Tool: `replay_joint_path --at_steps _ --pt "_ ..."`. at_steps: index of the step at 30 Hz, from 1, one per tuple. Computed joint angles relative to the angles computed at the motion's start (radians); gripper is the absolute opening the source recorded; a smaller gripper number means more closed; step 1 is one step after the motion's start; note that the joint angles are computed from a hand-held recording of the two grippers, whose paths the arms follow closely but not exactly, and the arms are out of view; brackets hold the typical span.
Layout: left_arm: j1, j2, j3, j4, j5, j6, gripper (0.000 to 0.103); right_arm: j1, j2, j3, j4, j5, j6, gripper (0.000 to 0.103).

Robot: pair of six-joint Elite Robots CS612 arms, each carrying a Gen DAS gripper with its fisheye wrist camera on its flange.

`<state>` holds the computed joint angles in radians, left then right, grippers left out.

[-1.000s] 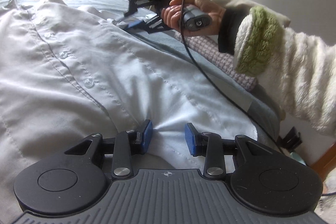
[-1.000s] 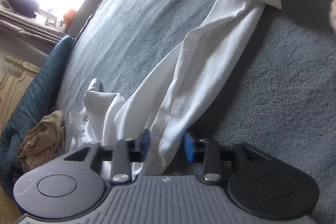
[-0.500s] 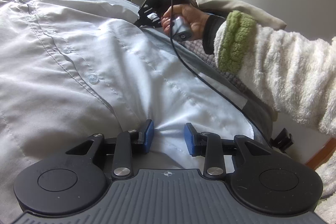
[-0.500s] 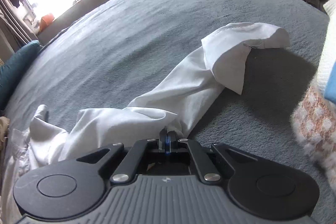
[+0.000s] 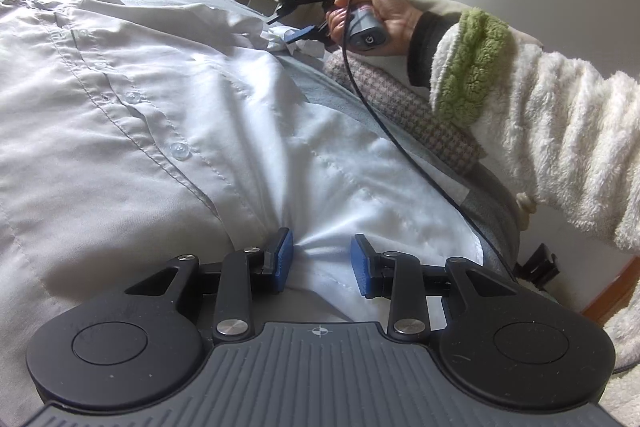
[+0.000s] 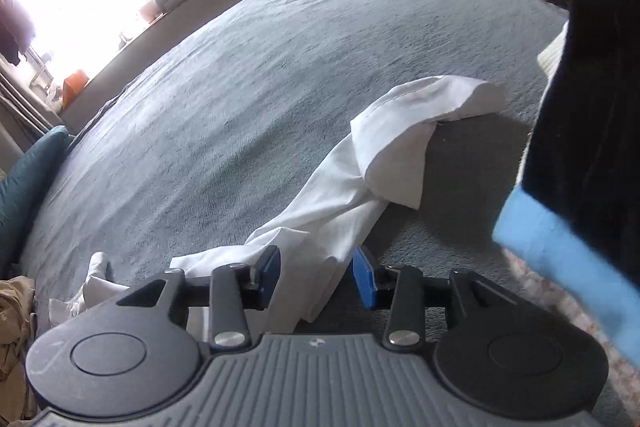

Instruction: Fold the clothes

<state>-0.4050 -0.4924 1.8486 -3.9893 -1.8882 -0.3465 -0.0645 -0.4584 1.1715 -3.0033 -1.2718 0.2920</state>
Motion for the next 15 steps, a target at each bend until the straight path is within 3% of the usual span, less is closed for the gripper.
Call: replay_joint_path --at_steps 2,6,9,15 --pt "0.0 0.001 0.0 -0.003 0.001 0.0 0.033 0.004 -0.003 -0.005 0.002 -0.024 0.019 0.053" --pt "0.001 0.005 0.0 -0.012 -0.001 -0.004 0.033 0.018 0.024 -0.075 0.048 -0.077 0.023 0.053" --pt "0.002 0.006 -0.002 -0.015 -0.006 -0.009 0.033 0.04 0.059 -0.163 0.102 -0.19 -0.021 0.055" --pt "0.0 0.008 0.0 -0.025 -0.003 -0.005 0.033 0.079 0.179 -0.428 0.337 -0.468 -0.051 0.066"
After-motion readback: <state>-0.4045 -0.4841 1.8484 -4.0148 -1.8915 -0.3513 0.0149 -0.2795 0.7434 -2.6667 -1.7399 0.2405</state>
